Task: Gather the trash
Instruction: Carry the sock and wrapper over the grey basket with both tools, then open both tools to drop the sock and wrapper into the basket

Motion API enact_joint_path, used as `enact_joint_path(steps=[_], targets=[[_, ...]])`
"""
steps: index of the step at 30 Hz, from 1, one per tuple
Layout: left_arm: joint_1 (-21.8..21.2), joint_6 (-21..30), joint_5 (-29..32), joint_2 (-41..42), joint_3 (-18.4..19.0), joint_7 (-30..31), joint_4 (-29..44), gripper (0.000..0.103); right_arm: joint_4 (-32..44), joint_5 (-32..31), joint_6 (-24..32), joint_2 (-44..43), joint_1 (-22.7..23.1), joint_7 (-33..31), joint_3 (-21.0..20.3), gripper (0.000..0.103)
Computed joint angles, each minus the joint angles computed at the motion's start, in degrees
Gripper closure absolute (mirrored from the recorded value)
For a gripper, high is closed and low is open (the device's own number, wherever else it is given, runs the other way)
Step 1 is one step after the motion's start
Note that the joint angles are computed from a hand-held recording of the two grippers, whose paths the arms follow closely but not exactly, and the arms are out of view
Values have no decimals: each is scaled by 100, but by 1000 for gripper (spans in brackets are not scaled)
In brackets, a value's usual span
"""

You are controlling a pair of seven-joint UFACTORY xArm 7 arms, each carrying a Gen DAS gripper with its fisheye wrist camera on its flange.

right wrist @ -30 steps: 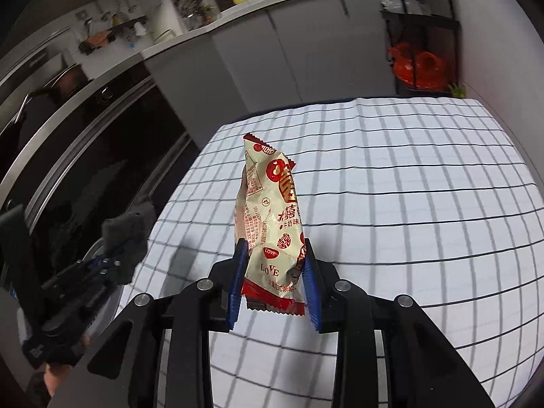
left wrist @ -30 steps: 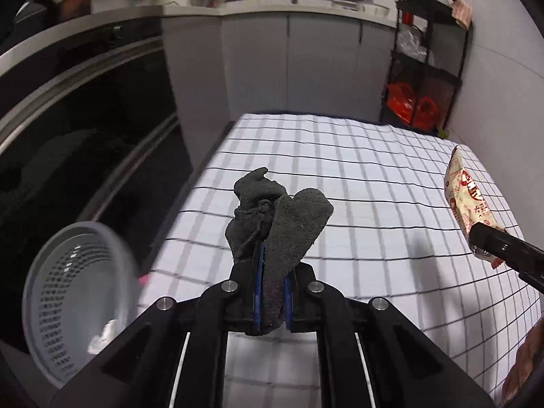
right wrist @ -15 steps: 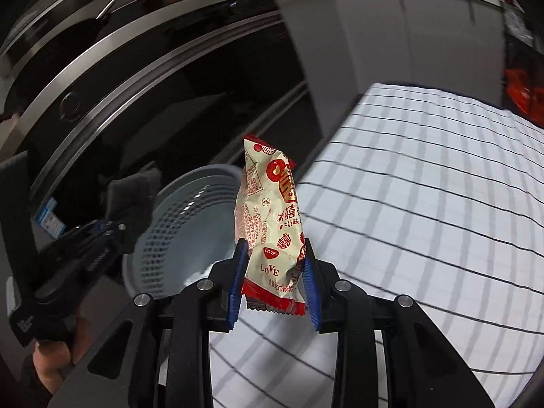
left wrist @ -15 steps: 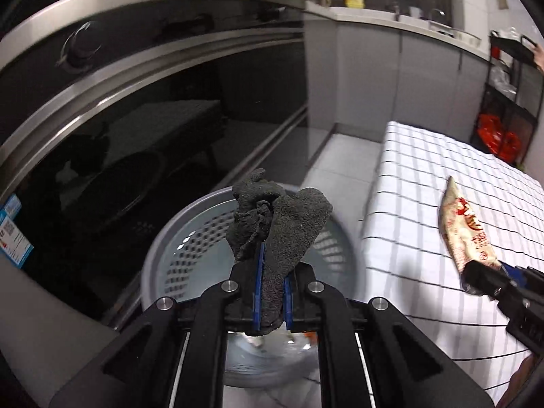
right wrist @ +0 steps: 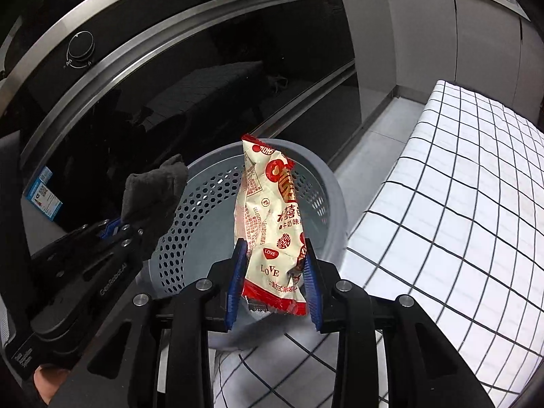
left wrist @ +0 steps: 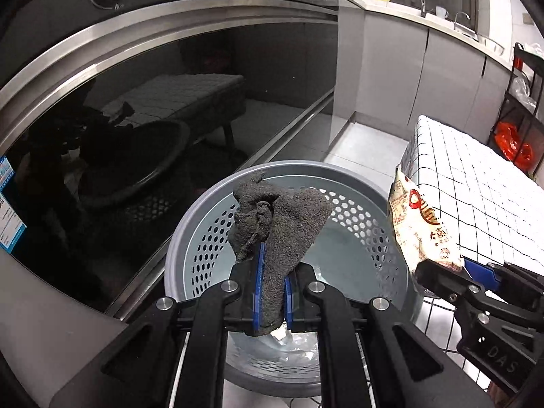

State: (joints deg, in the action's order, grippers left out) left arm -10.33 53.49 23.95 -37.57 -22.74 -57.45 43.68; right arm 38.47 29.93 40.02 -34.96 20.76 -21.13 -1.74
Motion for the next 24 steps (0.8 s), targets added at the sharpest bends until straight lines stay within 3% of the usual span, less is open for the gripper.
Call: enact_joint_path(steps=[3,5,7,8,10,12,24], targets=[[-40,-5,-86,-118,68,18,-67,90,5,59,-44,59,39,-60,-32,71],[-41,-49,-139,-145,131,63,-100,89,5,51,-9,44,30,-63,-41,63],[-26,-40,-187,-196,154,81,-132,85,-3,148,-67,60,63,-161,-114,36],[1,-28,-180,-218,142,76,-140,82,-40,215,-138,20,76,-195,-130,35],[62,-35,-132,-280,107,50,-159,55,-71,205,-199,-7,41,-163,-96,35],[90,-37,-92,-385,48,13,-199,44,-99,198,-199,-41,23,-105,-80,35],[142,46,-82,-489,-82,43,-163,42,-438,-184,-433,-419,-128,382,15,35]])
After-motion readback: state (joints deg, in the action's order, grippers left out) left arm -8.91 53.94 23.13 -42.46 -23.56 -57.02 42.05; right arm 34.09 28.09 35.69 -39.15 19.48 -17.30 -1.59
